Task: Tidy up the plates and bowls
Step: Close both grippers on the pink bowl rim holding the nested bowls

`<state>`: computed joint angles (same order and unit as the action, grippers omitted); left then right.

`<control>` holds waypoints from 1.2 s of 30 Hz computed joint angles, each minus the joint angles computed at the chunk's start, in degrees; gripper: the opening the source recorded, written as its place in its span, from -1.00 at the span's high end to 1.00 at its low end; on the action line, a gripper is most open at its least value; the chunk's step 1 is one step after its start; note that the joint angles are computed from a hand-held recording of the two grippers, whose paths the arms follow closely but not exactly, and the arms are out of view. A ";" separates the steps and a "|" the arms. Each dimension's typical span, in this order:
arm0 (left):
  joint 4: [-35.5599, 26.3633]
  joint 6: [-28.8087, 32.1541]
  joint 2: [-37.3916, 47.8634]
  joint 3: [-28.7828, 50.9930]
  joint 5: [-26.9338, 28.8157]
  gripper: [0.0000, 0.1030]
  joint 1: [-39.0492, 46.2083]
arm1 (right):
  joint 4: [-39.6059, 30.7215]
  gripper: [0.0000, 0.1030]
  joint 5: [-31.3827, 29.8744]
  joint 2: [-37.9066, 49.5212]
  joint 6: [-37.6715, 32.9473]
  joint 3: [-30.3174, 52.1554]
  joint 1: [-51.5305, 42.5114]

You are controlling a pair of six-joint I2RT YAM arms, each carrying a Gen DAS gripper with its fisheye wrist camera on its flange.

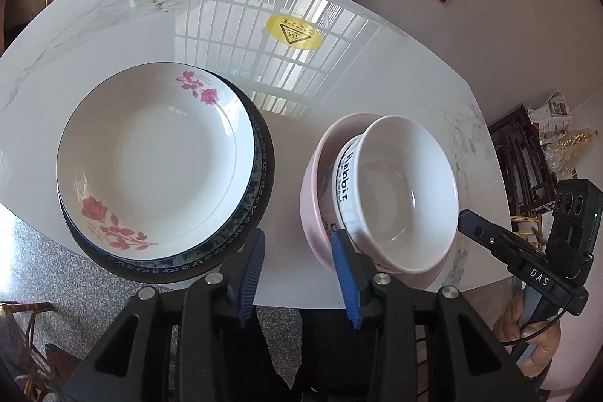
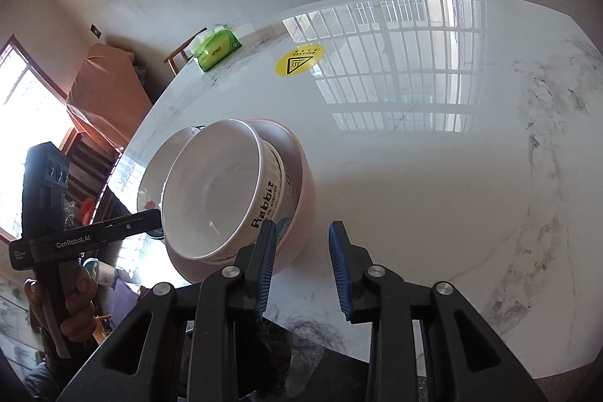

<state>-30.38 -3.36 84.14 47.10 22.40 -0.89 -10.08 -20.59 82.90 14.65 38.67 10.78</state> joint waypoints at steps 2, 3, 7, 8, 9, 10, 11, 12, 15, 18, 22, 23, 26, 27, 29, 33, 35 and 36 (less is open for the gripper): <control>-0.20 -0.07 0.02 0.47 -0.76 0.27 -0.61 | -0.54 0.45 -0.33 0.66 -0.11 0.66 0.01; -0.37 -0.13 0.06 0.72 -0.80 0.27 -0.86 | -0.96 0.45 -0.14 0.99 -0.30 1.09 0.20; -0.19 -1.17 1.16 1.71 -3.16 0.27 -2.12 | -2.37 0.45 1.64 1.80 -0.10 2.12 1.43; -0.20 -0.84 1.36 1.76 -3.71 0.27 -2.14 | -2.73 0.45 1.72 2.05 -0.20 2.27 1.43; -0.10 -0.83 1.32 1.81 -4.90 0.27 -2.62 | -3.16 0.45 1.79 2.72 -0.29 2.88 1.49; 0.24 -0.79 1.24 1.63 -5.51 0.27 -3.08 | -3.63 0.45 1.80 3.03 -0.38 3.17 1.52; 0.35 -0.84 1.31 1.56 -6.21 0.27 -3.64 | -4.19 0.45 1.93 3.68 -0.53 3.79 1.70; 0.36 -1.06 1.45 1.62 -7.02 0.27 -4.48 | -4.71 0.45 2.02 4.09 -0.77 4.20 1.83; 0.62 -1.96 1.65 1.45 -9.97 0.27 -7.44 | -6.79 0.45 3.26 5.08 -1.42 5.86 2.69; 0.87 -1.83 1.30 1.47 -12.61 0.27 -9.31 | -9.16 0.45 5.59 6.92 -2.30 8.55 4.04; -0.71 -1.81 2.73 2.83 -10.72 0.27 -8.25 | -12.44 0.45 7.00 8.36 -3.57 11.24 4.04; -1.15 -1.47 3.26 3.34 -9.96 0.26 -7.72 | -12.95 0.45 7.12 8.64 -3.72 11.67 4.02; -1.25 -1.64 4.28 4.04 -9.80 0.25 -7.19 | -14.14 0.45 7.49 9.33 -3.83 12.74 4.12; -1.36 -2.07 4.61 4.39 -10.18 0.24 -7.23 | -14.45 0.45 7.15 9.56 -3.67 12.99 3.90; -1.94 -1.58 5.28 5.42 -11.42 0.23 -7.60 | -15.01 0.45 5.97 10.45 -3.14 13.66 3.18; -2.33 -1.84 5.55 6.22 -14.42 0.21 -9.51 | -16.29 0.45 0.96 13.03 -1.42 15.04 0.65; -2.29 -2.63 5.97 6.40 -15.06 0.21 -9.80 | -17.67 0.40 -0.50 14.08 -1.55 16.03 -0.28; -2.24 -3.35 6.24 6.50 -15.12 0.21 -9.78 | -17.87 0.36 0.15 14.35 -1.43 16.33 0.05</control>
